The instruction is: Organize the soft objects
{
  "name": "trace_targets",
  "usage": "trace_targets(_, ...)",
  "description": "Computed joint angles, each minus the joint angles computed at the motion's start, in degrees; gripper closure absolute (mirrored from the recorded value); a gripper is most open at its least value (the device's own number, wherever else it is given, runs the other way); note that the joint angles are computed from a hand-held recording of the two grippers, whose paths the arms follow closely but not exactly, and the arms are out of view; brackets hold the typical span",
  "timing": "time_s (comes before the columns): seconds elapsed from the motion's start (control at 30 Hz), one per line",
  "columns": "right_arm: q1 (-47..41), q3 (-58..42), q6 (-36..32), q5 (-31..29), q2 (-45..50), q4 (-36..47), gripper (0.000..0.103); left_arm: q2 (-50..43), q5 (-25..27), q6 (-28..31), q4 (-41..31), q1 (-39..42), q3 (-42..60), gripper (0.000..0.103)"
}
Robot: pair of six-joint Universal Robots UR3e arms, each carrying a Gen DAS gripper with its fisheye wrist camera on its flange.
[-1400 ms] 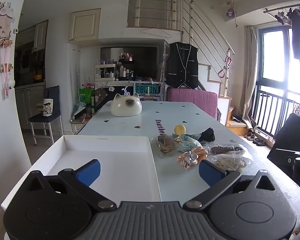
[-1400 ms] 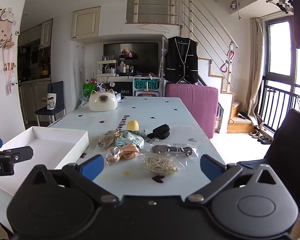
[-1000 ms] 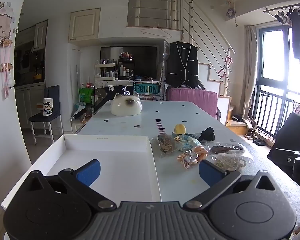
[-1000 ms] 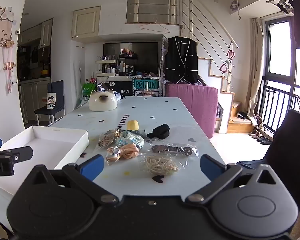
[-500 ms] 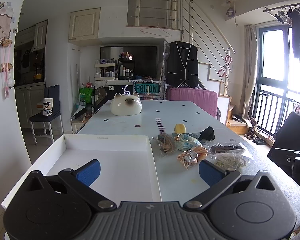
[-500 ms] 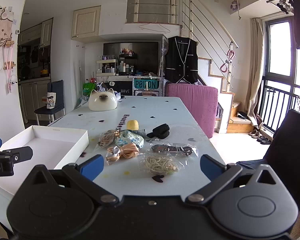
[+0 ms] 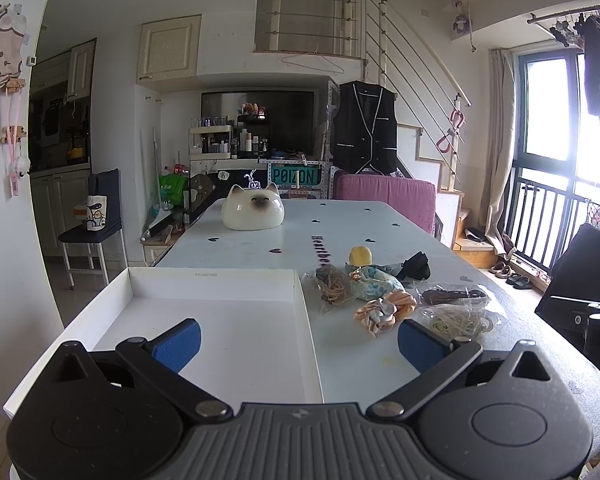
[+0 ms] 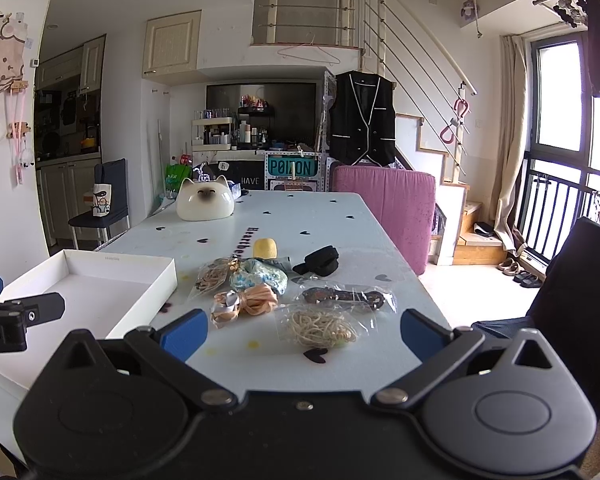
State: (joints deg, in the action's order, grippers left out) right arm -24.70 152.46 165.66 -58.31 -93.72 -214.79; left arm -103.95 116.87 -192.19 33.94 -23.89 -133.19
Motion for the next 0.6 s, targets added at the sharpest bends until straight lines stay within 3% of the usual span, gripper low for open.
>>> trace_targets(0.6,-0.26,-0.16,-0.21,0.23,-0.28,0.59,0.000,0.06,0.07,-0.04,-0.05,-0.02,-0.04,0.000)
